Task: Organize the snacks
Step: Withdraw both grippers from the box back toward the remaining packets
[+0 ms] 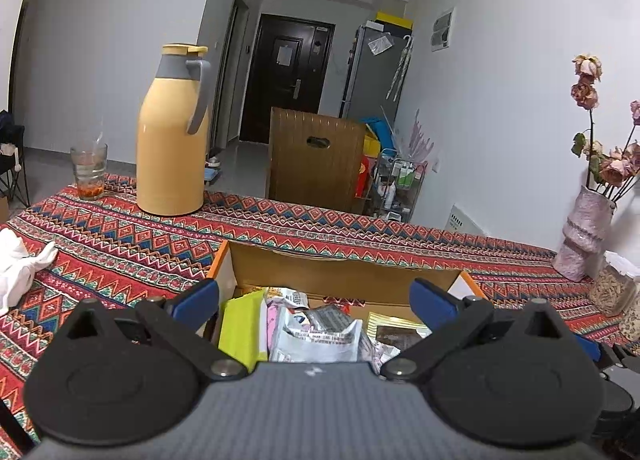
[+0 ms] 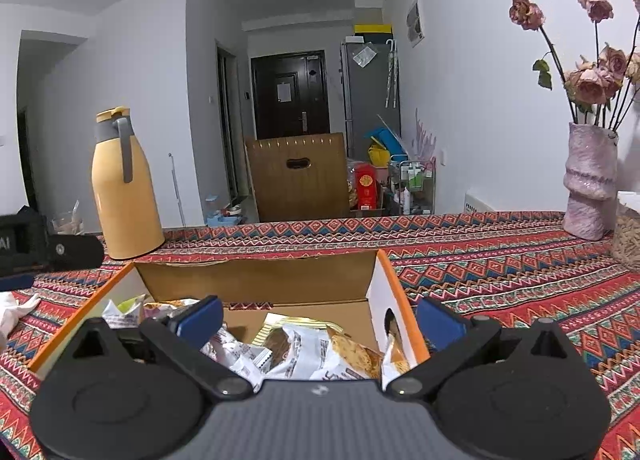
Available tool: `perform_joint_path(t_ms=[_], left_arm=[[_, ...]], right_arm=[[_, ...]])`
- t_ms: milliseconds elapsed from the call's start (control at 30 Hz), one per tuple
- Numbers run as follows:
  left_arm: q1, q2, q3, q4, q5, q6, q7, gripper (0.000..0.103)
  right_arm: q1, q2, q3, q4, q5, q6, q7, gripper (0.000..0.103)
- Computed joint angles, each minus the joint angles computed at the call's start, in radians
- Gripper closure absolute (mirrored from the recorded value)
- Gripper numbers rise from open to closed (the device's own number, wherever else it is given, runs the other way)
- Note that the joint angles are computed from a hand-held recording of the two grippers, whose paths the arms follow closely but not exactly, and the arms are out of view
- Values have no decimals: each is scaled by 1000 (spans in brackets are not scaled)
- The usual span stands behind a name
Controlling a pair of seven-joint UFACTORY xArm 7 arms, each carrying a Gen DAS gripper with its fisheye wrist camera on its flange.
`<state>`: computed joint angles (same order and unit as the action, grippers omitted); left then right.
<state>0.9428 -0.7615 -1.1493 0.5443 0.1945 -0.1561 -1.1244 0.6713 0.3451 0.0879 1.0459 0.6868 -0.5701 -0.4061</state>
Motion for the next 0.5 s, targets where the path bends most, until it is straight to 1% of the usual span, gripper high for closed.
perform_joint_path(t_ms=[133, 333, 500], left_arm=[[-86, -33, 59, -39, -3, 28, 0, 0], [-221, -97, 144, -116, 13, 75, -10, 0], [-317, -130, 195, -173, 36, 118, -31, 0]], right_arm=[[2, -53, 10, -62, 19, -18, -8, 0], [-22, -135, 57, -172, 21, -57, 1, 0], [-38, -184, 91, -252, 38, -73, 3, 0]])
